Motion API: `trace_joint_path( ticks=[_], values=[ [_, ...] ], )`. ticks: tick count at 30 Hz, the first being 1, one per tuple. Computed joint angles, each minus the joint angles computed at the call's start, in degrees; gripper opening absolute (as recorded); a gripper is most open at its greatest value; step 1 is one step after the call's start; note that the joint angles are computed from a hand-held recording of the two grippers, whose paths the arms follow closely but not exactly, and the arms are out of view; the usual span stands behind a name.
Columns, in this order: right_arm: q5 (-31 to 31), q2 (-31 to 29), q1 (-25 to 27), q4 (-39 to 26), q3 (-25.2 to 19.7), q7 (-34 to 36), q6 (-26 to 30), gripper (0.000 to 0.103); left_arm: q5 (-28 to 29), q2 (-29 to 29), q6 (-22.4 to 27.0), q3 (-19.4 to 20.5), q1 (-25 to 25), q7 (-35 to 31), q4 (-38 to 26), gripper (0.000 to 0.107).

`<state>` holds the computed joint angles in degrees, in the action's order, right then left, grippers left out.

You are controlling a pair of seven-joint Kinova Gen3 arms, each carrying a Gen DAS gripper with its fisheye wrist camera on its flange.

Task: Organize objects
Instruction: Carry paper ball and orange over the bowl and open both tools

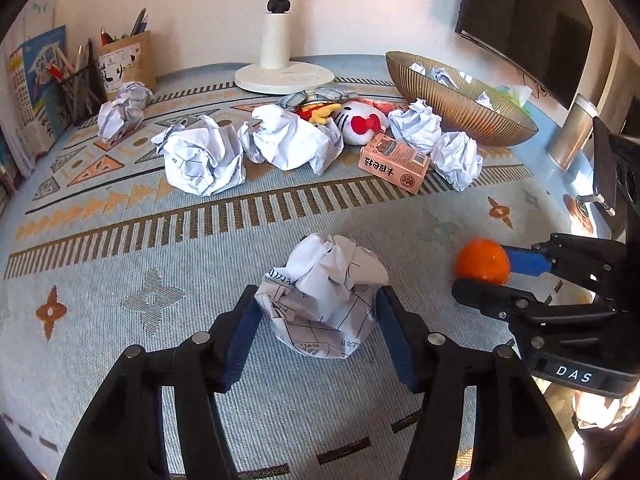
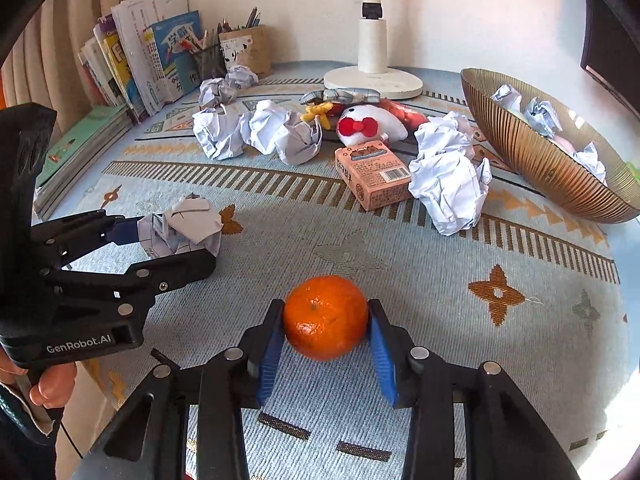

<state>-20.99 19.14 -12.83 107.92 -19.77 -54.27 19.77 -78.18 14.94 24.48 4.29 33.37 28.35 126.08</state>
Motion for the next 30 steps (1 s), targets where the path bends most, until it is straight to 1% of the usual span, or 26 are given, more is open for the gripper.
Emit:
trace_joint_path(
  ticks=[1, 2, 3, 4, 5, 6, 7, 8, 9, 11, 13, 15, 16, 17, 18, 19, 20, 21, 22, 23, 24, 25, 27, 29, 30],
  values=[
    [-1.31, -0.48, 1.52, 0.15, -1.05, 1.18, -0.46, 0.039, -1.74, -0.37, 0.36, -0.31, 0.43, 2.13, 0.32, 0.055],
    [-3.55, -1.26, 4.11, 0.38, -2.87, 3.29, -1.24, 0.039, -3.28, -0.79, 1.66, -0.37, 1.08, 3.72, 0.40, 0.055],
    [-5.88, -2.21, 6.76, 0.29, -4.47, 5.38, -2.11, 0.039, -4.12, -1.41, 3.52, 0.61, 1.00, 4.38, 0.18, 0.055],
    [-8.21, -3.18, 9.42, -0.15, -5.89, 7.03, -3.10, 0.039, -5.88, -2.09, 4.61, 0.71, 1.34, 5.52, -0.20, 0.055],
    [-10.22, -3.95, 12.07, -0.84, -7.24, 7.76, -4.16, 0.039, -7.38, -3.07, 5.01, -0.25, 2.23, 6.03, -0.92, 0.055],
    [-11.77, -4.60, 14.00, -1.87, -7.72, 7.55, -5.11, 0.039, -8.23, -3.90, 4.81, -2.25, 3.73, 5.60, -2.12, 0.055],
    [-12.95, -4.95, 14.87, -3.10, -7.13, 6.41, -6.40, 0.039, -8.29, -4.02, 4.67, -3.41, 4.23, 4.24, -4.38, 0.055],
    [-13.37, -4.88, 14.78, -4.50, -5.49, 4.34, -7.55, 0.039, -7.72, -3.88, 3.95, -3.67, 3.66, 1.95, -7.04, 0.055],
    [-13.48, -4.38, 13.73, -6.27, -2.84, 2.01, -7.76, 0.039, -7.55, -3.32, 2.75, -2.99, 2.04, -0.38, -9.69, 0.055],
    [-12.89, -1.81, 11.69, -11.10, 2.47, -2.66, -5.39, 0.039, -9.91, -0.77, 1.30, 1.05, -2.94, -3.62, -15.00, 0.055],
    [-11.61, 1.31, 9.56, -16.41, 7.03, -7.32, -0.72, 0.039, -10.85, 2.79, -0.35, 5.83, -8.24, -7.65, -20.31, 0.055],
    [-8.66, 4.35, 8.99, -20.98, 8.68, -11.98, 3.02, 0.039, -9.83, 7.09, -2.75, 10.89, -13.36, -12.31, -25.62, 0.055],
    [-7.14, 5.25, 7.86, -22.15, 10.16, -14.31, 3.60, 0.039, -8.32, 9.30, -2.75, 13.50, -15.41, -14.64, -28.27, 0.055],
    [-5.84, 6.03, 7.72, -23.02, 10.57, -15.96, 3.96, 0.039, -6.74, 11.52, -1.82, 15.46, -16.40, -16.97, -30.93, 0.055],
    [-5.28, 6.82, 8.47, -23.84, 9.95, -16.68, 4.50, 0.039, -5.08, 13.51, -0.90, 16.45, -16.74, -19.30, -33.26, 0.055],
    [-4.91, 7.63, 9.28, -24.82, 9.19, -17.17, 5.40, 0.039, -3.21, 14.75, -0.90, 16.45, -16.47, -21.63, -34.88, 0.055],
    [-4.46, 8.41, 9.80, -25.91, 8.77, -17.75, 6.64, 0.040, -1.23, 15.65, -1.83, 15.39, -15.78, -23.96, -36.18, 0.058],
    [-4.08, 8.81, 10.04, -26.42, 8.67, -18.59, 7.30, 0.043, 1.10, 16.28, -2.71, 13.27, -14.36, -26.29, -37.34, 0.060],
    [-4.05, 9.07, 10.57, -26.42, 8.28, -18.97, 7.14, 0.046, 3.43, 16.75, -3.05, 10.61, -12.32, -27.95, -38.22, 0.071],
    [-4.42, 8.94, 11.53, -25.80, 7.30, -18.62, 6.33, 0.052, 5.75, 17.03, -3.36, 7.96, -10.38, -29.26, -38.80, 0.083],
    [-5.08, 8.66, 12.84, -24.85, 5.84, -17.57, 5.17, 0.057, 7.28, 16.95, -4.15, 5.30, -8.58, -29.74, -38.77, 0.086],
    [-5.90, 8.17, 14.32, -23.60, 4.07, -15.99, 3.87, 0.058, 7.87, 16.45, -5.59, 2.69, -6.98, -29.28, -37.87, 0.087],
    [-7.11, 6.69, 16.44, -21.02, 1.19, -13.04, 1.86, 0.060, 8.65, 15.12, -8.14, -1.16, -4.77, -27.41, -35.63, 0.087],
    [-8.49, 4.72, 18.20, -17.98, -1.77, -9.46, -0.51, 0.060, 7.38, 12.48, -11.48, -6.47, -1.56, -22.75, -31.63, 0.087],
    [-9.08, 3.51, 18.77, -16.28, -3.10, -7.75, -2.01, 0.060, 6.74, 11.06, -12.31, -9.12, 0.49, -20.42, -29.74, 0.087]
  ],
)
